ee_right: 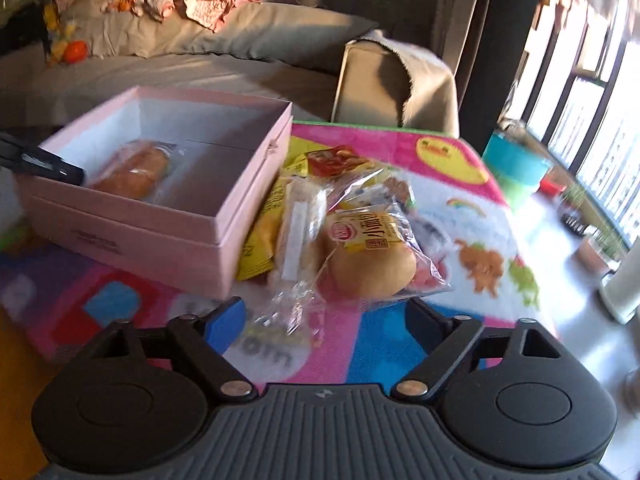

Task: Organize objects
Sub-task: 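Grasp the yellow-wrapped round bun with the right gripper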

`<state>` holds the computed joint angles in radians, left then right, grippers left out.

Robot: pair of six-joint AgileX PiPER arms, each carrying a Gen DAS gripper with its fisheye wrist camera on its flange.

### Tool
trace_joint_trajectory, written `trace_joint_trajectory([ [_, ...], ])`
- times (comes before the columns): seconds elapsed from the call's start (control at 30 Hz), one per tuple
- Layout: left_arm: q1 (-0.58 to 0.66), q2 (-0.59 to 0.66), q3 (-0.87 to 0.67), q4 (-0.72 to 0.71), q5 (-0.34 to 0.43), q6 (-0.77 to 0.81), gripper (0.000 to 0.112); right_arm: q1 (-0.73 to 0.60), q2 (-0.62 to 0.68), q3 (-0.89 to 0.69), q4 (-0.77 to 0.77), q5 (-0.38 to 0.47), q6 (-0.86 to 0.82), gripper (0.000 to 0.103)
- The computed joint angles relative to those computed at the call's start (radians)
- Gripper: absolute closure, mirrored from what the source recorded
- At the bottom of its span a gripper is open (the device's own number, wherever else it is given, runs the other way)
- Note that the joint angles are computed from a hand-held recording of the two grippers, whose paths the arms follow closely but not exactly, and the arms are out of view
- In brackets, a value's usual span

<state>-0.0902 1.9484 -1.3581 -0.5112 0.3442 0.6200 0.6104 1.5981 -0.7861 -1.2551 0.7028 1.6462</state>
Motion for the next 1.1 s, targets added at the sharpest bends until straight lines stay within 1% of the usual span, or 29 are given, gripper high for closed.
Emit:
trace_joint_trajectory([
  [0.03, 0.001, 0.0, -0.001, -0.002, 0.002, 0.002, 0.101, -0.018, 0.005, 0.0, -0.005, 0.009, 0.02, 0.031],
  [0.07, 0.003, 0.0, -0.001, -0.006, 0.004, 0.007, 0.101, -0.033, 0.006, 0.003, -0.004, 0.025, 0.043, 0.032],
  [0.1, 0.005, 0.001, -0.002, -0.01, 0.006, 0.01, 0.101, -0.057, -0.002, 0.012, 0.0, 0.037, 0.068, 0.033],
  [0.2, 0.011, 0.002, -0.006, -0.033, 0.014, 0.023, 0.101, -0.082, -0.001, 0.034, 0.002, 0.133, 0.124, 0.032],
  [0.23, 0.013, 0.004, -0.008, -0.043, 0.018, 0.029, 0.101, -0.093, -0.023, 0.057, -0.009, 0.125, 0.142, 0.032],
  [0.27, 0.015, 0.004, -0.008, -0.052, 0.021, 0.037, 0.101, -0.111, -0.065, 0.092, -0.029, 0.09, 0.166, 0.032],
  [0.3, 0.017, 0.004, -0.007, -0.055, 0.023, 0.042, 0.101, -0.136, -0.127, 0.135, -0.058, 0.033, 0.184, 0.032],
  [0.33, 0.018, 0.005, -0.008, -0.056, 0.025, 0.045, 0.101, -0.145, -0.163, 0.158, -0.084, 0.009, 0.192, 0.03],
  [0.37, 0.019, 0.004, -0.009, -0.057, 0.026, 0.048, 0.101, -0.142, -0.185, 0.17, -0.111, 0.005, 0.19, 0.027],
  [0.4, 0.019, 0.005, -0.01, -0.055, 0.028, 0.047, 0.101, -0.134, -0.191, 0.17, -0.14, 0.02, 0.174, 0.022],
  [0.43, 0.019, 0.004, -0.01, -0.056, 0.029, 0.048, 0.101, -0.12, -0.178, 0.16, -0.171, 0.053, 0.148, 0.015],
  [0.47, 0.02, 0.004, -0.011, -0.057, 0.03, 0.05, 0.101, -0.126, -0.17, 0.149, -0.191, 0.05, 0.121, 0.015],
  [0.5, 0.021, 0.005, -0.012, -0.059, 0.033, 0.053, 0.101, -0.159, -0.169, 0.133, -0.212, 0.007, 0.094, 0.015],
  [0.57, 0.025, 0.007, -0.015, -0.063, 0.042, 0.058, 0.101, -0.259, -0.18, 0.097, -0.217, -0.125, 0.079, 0.015],
  [0.6, 0.025, 0.007, -0.015, -0.063, 0.044, 0.058, 0.101, -0.316, -0.157, 0.056, -0.194, -0.168, 0.07, 0.015],
  [0.63, 0.025, 0.009, -0.018, -0.059, 0.047, 0.053, 0.101, -0.358, -0.125, 0.011, -0.163, -0.178, 0.049, 0.019],
  [0.67, 0.024, 0.009, -0.019, -0.055, 0.048, 0.049, 0.101, -0.386, -0.085, -0.037, -0.122, -0.165, 0.019, 0.03],
  [0.73, 0.025, 0.01, -0.021, -0.052, 0.049, 0.046, 0.101, -0.433, -0.016, -0.115, -0.041, -0.136, -0.064, 0.039],
  [0.77, 0.025, 0.01, -0.022, -0.051, 0.049, 0.044, 0.101, -0.455, 0.006, -0.129, -0.013, -0.133, -0.099, 0.041],
  [0.83, 0.025, 0.01, -0.02, -0.057, 0.048, 0.052, 0.101, -0.479, 0.03, -0.147, 0.12, -0.111, -0.232, 0.045],
  [0.87, 0.027, 0.01, -0.017, -0.068, 0.047, 0.064, 0.101, -0.484, 0.005, -0.122, 0.173, -0.126, -0.277, 0.046],
  [0.9, 0.029, 0.01, -0.016, -0.077, 0.047, 0.073, 0.101, -0.491, -0.033, -0.082, 0.229, -0.163, -0.331, 0.046],
  [0.97, 0.031, 0.009, -0.012, -0.089, 0.044, 0.087, 0.101, -0.499, -0.141, 0.018, 0.371, -0.241, -0.478, 0.046],
  [1.0, 0.031, 0.009, -0.011, -0.09, 0.042, 0.088, 0.101, -0.488, -0.196, 0.063, 0.402, -0.261, -0.511, 0.046],
  [1.03, 0.029, 0.008, -0.008, -0.089, 0.036, 0.089, 0.101, -0.463, -0.241, 0.094, 0.396, -0.244, -0.505, 0.045],
  [1.1, 0.027, 0.008, -0.005, -0.094, 0.03, 0.095, 0.101, -0.413, -0.294, 0.126, 0.326, -0.198, -0.413, 0.034],
])
